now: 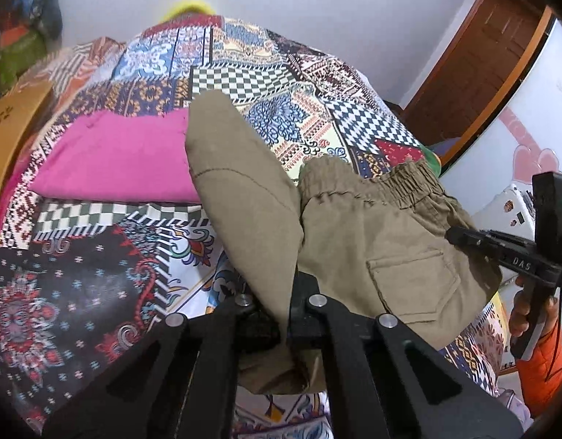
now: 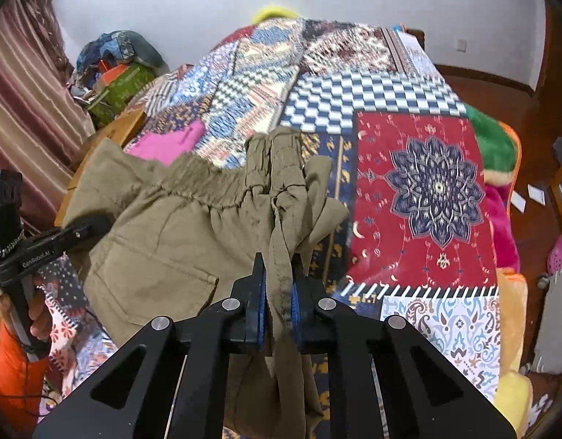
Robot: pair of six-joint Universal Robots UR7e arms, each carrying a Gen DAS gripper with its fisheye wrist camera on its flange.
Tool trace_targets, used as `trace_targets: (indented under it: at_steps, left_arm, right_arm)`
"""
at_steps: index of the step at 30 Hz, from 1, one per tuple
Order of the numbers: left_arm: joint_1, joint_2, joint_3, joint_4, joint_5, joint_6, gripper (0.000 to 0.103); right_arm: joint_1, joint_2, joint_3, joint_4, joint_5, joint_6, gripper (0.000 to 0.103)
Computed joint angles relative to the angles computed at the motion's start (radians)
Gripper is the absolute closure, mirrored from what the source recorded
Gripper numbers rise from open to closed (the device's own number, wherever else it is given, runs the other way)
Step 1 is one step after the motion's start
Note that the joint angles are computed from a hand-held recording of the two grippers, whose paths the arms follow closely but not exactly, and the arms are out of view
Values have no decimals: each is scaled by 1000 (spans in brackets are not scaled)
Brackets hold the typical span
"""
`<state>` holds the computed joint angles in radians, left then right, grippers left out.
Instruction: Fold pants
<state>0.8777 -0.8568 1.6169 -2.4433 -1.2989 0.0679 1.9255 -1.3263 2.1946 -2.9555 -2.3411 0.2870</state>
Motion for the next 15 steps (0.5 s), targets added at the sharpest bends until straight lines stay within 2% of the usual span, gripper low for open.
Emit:
trace_targets:
  at_steps: [8,15]
  left_arm:
    - [-6,-77,37,-24,16,7,102]
    - [13,-101,-5,-28,28,24,102]
  right_arm:
    - [81,70,-82,0,-65,-37,94]
    - [117,151,-175,-31,-93,-108,94]
